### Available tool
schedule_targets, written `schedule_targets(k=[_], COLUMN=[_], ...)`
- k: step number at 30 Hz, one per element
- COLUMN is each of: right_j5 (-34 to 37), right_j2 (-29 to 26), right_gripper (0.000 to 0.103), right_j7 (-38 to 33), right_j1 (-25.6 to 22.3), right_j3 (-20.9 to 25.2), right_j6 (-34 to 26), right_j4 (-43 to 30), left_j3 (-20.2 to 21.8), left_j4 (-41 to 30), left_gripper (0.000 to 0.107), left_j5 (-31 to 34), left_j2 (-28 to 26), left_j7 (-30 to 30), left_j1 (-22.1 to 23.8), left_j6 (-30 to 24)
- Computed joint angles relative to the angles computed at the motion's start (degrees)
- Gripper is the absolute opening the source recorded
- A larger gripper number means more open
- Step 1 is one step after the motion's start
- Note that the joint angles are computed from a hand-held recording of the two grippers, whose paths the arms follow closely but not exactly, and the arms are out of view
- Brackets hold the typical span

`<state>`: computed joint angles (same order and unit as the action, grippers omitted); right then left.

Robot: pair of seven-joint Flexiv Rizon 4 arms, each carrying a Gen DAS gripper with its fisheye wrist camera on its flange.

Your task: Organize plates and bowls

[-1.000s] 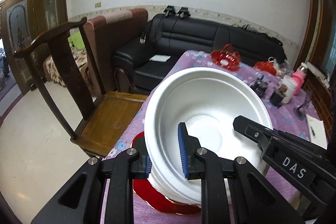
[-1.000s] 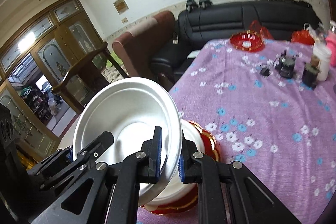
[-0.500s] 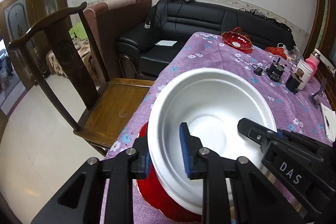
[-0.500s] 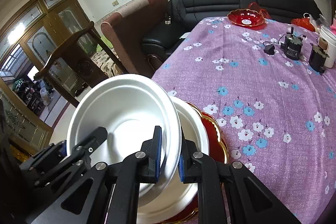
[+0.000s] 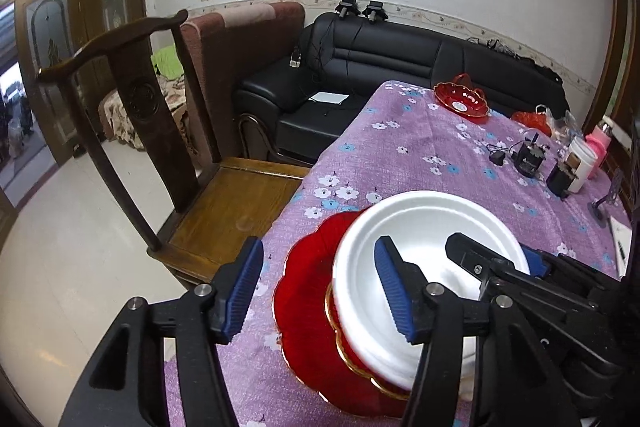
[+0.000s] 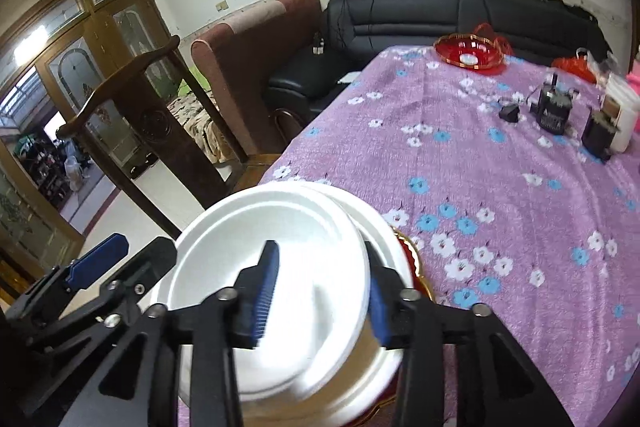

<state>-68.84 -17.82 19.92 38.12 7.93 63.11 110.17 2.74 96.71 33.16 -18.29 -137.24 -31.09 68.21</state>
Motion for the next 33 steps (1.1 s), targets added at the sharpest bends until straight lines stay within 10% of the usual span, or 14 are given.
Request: schedule_targets(k=[17,26,33], right_j5=[-9.20,-14.55,-15.11], right_j2=[2.33,7.83,12.58], right_gripper=[0.069,0.072,0.078], right_j7=[2.26,13.89,21.94], right_j1=[2.06,-0.30,-1.89], right_j3=[1.38,4.36,7.57], right_j6=[-11.29,-11.50,-13.34], right_j4=[-0.43,5.89,12.95], left_j3=[1.63,0.82,-4.79], left_j4=[6.08,2.67,3.81], left_gripper=[0.070,0.097,0.099], left_j5=[3.15,24.25,25.64], left_j2=[4.60,7.26,8.32], left_j7=[-8.54,-27.98,-29.02], left_j1=[0.73,-4.96,-2.91], left_j6=[6.23,-4.28,-7.66])
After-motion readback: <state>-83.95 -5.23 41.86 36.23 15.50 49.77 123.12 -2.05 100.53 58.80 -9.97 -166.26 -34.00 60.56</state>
